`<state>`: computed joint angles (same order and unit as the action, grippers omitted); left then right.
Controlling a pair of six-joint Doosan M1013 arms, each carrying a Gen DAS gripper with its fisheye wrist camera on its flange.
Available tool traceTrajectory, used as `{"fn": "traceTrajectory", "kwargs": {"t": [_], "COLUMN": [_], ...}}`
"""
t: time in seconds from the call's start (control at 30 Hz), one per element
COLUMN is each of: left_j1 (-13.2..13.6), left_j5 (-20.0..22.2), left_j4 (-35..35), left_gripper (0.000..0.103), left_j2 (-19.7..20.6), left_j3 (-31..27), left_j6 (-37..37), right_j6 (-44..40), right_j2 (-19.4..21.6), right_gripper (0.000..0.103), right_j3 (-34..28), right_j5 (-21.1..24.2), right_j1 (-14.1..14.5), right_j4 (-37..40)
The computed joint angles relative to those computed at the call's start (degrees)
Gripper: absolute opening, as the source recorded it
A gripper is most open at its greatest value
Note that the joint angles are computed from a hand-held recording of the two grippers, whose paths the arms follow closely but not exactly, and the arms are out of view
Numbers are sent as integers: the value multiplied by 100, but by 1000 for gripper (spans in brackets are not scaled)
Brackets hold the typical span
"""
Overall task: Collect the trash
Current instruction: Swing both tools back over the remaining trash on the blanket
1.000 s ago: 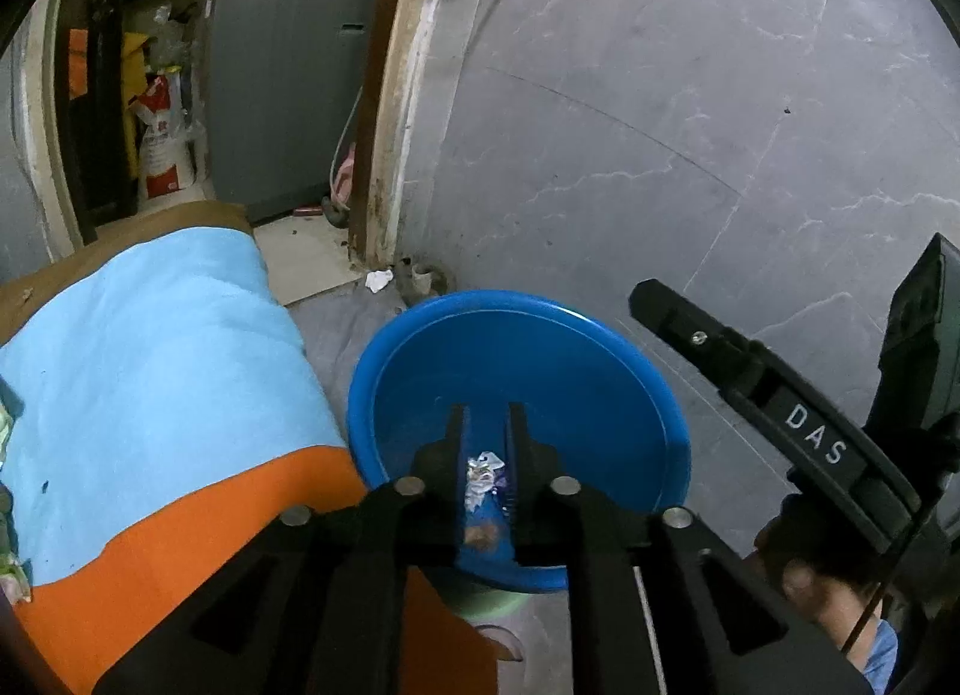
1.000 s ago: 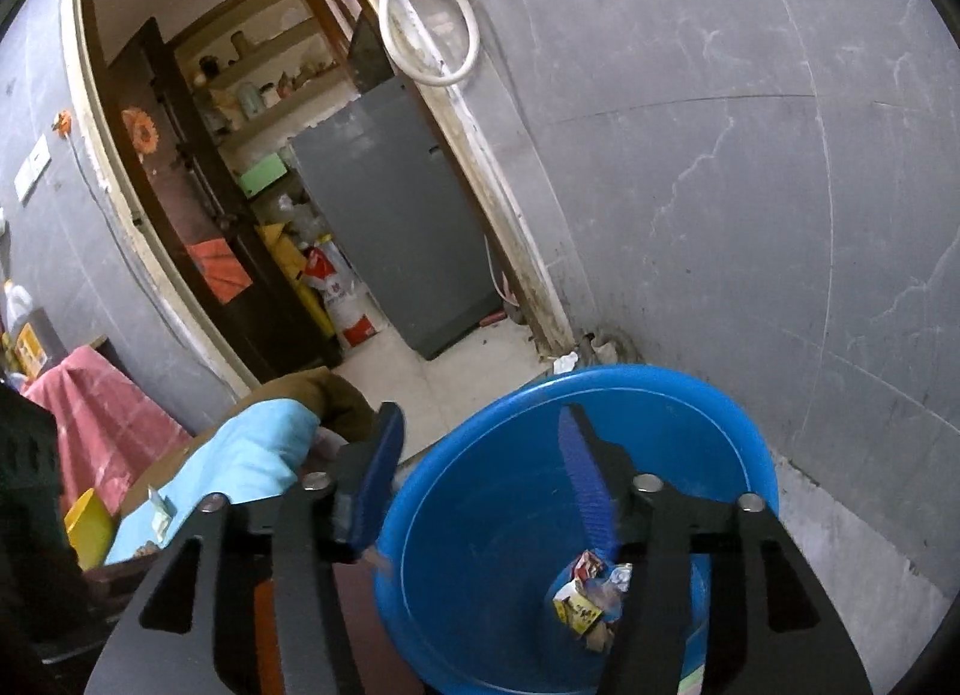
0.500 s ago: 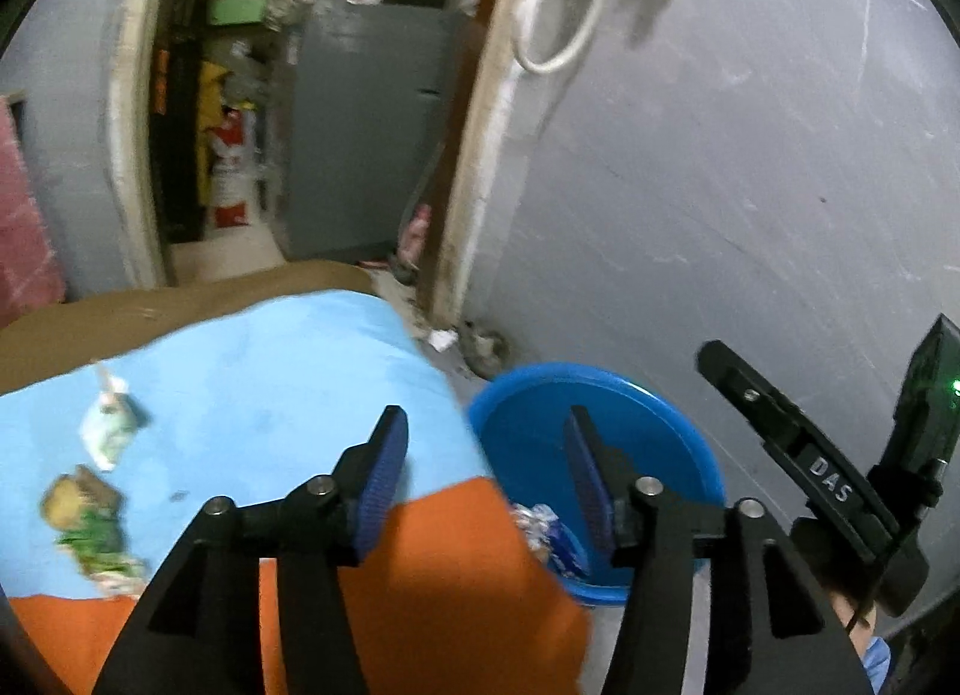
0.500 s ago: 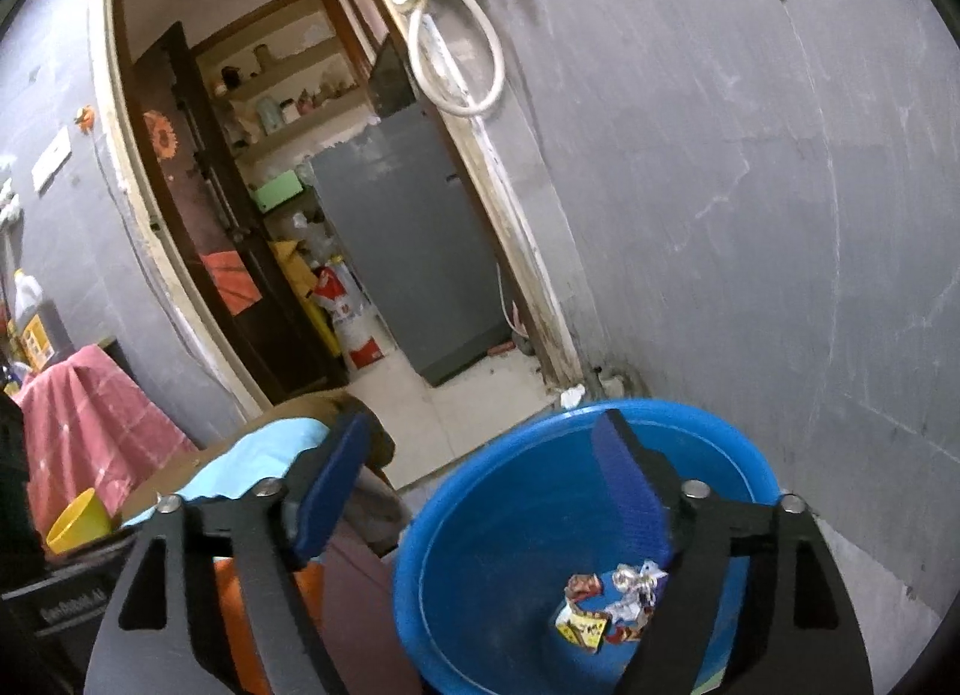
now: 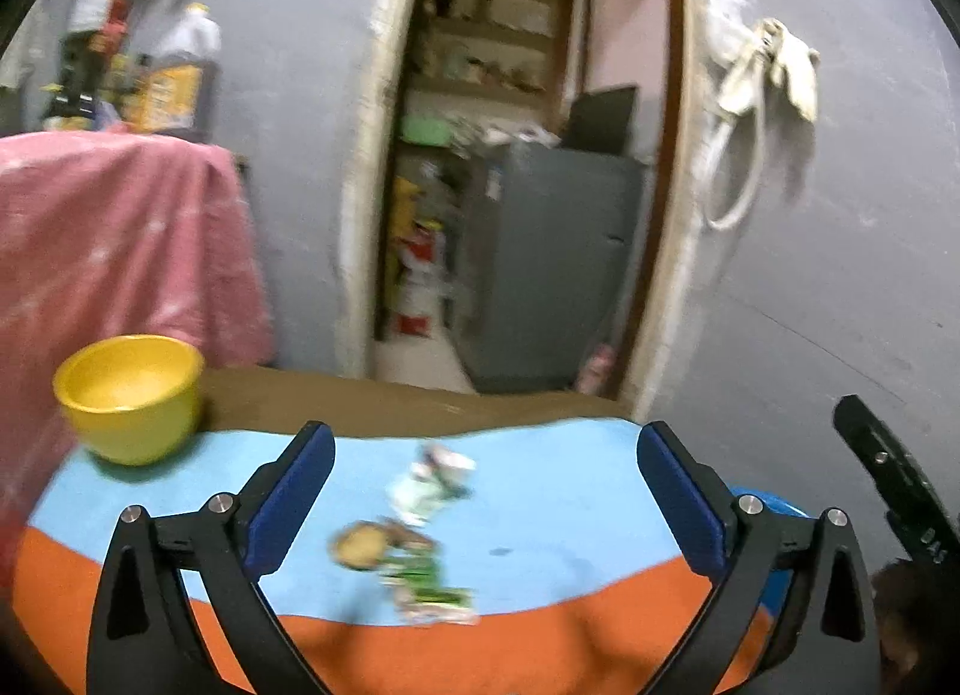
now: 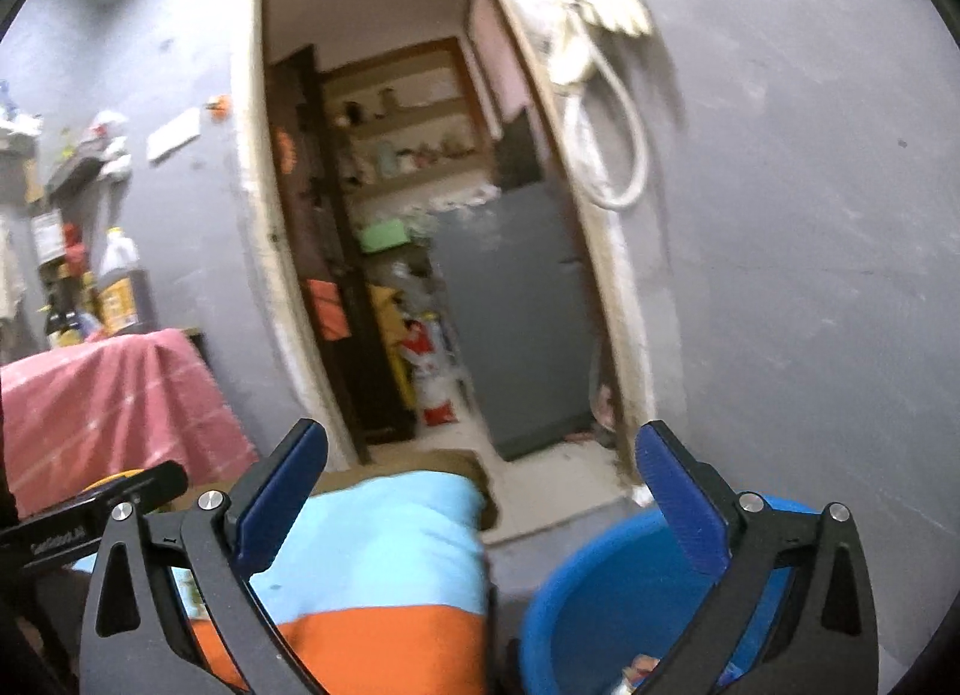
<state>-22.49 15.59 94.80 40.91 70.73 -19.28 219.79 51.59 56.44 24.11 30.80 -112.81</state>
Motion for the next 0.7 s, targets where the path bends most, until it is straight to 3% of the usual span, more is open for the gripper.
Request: {"fn": "traceTrajectory", "kwargs": {"t": [0.13,0.37,0.6,0.7], "left_j1": [0,103,179,217], "left_j5": [690,1336,1714,1776], "left_j4": [1182,1571,1463,1438], "left_gripper": [101,101,101,101], "left_j2": [-210,-325,-384,-387], "left_j3": [478,856,1039,1093], "left_j6": [-1281,-1832,-1613,-1607], "right_j6": [319,690,-599,-2010], "right_j2": [107,289,527,651], "right_gripper": [103,103,103,103], "right_j3": [-181,-453,-898,-1168], "right_j5": [-116,-186,-768,-1102], "right_j1": [80,227,321,341], "right_j4": [-672,-1720,-1047,231]}}
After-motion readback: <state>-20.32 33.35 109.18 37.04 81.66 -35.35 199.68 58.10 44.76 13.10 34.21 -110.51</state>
